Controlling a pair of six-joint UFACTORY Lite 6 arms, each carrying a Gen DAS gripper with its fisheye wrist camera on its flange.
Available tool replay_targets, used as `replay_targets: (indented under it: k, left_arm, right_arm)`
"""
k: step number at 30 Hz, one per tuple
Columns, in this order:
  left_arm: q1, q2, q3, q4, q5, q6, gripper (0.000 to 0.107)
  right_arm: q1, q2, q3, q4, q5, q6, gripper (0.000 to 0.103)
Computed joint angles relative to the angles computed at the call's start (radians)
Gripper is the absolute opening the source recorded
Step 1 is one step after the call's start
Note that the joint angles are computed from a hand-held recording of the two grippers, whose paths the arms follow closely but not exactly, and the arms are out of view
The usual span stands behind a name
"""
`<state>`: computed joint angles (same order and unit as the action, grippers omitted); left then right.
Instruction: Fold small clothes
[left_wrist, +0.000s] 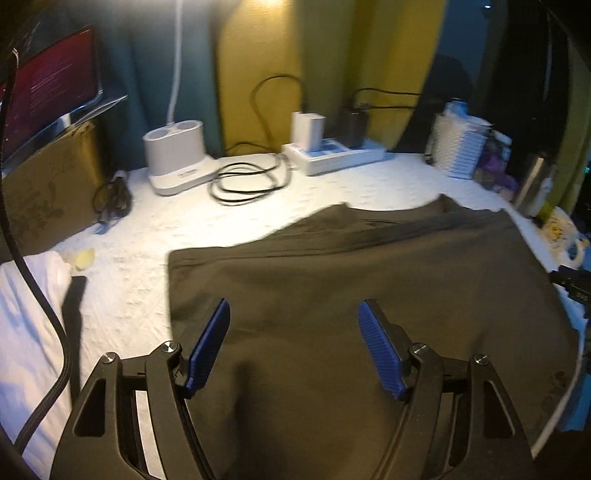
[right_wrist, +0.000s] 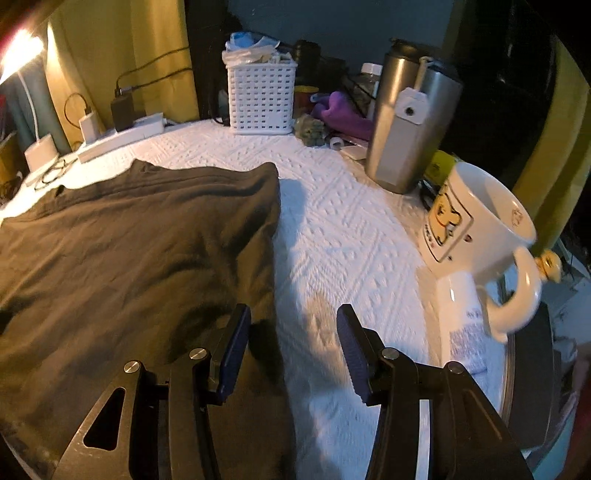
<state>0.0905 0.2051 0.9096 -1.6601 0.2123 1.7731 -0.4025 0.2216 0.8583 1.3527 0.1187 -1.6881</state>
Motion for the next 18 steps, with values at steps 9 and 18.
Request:
replay_targets:
  k: [9,18]
  left_arm:
    - [-0.113,-0.153,-0.149,-0.084,0.004,0.040,0.073]
    - [-0.193,-0.323,-0.289,-0.088,-0.036,0.007,0.073]
  right_arm:
    - [-0.064,-0.218,-0.184,0.152,0.071,-0.172,0.078]
    - [-0.211,-0.370,-0.293,0.008,0.200,-0.076,0.078]
